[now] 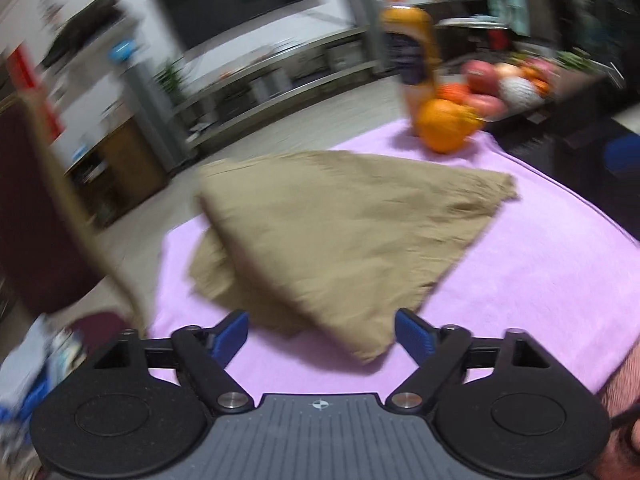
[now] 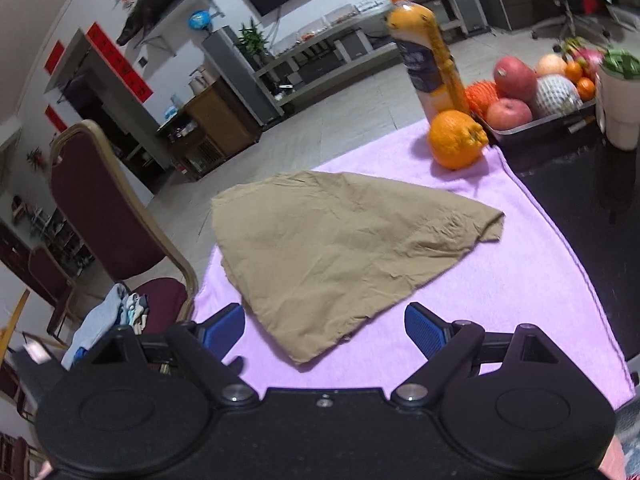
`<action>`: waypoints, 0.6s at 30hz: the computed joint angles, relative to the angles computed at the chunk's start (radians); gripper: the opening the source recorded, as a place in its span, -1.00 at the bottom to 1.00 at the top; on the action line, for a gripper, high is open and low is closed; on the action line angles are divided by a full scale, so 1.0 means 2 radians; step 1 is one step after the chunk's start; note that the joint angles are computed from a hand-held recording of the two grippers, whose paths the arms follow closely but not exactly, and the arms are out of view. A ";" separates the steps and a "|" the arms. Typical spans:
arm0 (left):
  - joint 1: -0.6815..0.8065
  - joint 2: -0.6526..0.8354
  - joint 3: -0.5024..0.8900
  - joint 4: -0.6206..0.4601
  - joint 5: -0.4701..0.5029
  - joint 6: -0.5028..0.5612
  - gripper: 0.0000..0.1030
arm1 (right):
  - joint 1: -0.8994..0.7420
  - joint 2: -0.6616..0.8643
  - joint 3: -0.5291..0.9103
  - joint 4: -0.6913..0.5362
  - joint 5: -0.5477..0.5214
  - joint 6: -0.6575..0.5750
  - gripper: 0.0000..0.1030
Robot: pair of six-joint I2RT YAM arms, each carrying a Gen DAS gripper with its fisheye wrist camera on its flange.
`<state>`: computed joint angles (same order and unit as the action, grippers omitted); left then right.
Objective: Fold clothes
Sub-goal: 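Grasp the khaki jacket edge with the left tool while the right tool grasps beside it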
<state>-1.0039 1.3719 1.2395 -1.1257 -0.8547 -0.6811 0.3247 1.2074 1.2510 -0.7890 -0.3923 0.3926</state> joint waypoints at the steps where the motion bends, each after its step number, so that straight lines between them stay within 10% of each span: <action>1: 0.006 -0.003 -0.024 0.046 0.009 0.036 0.32 | -0.008 0.001 -0.008 0.004 -0.005 -0.001 0.69; 7: 0.071 0.038 -0.088 0.195 0.062 0.140 0.13 | -0.061 0.013 -0.045 0.017 -0.029 -0.008 0.69; 15: 0.107 0.158 -0.035 0.251 0.069 0.221 0.32 | -0.104 0.047 -0.064 0.031 -0.047 -0.014 0.69; 18: 0.119 0.194 -0.011 0.255 0.074 0.238 0.05 | -0.112 0.054 -0.065 0.035 -0.051 -0.017 0.69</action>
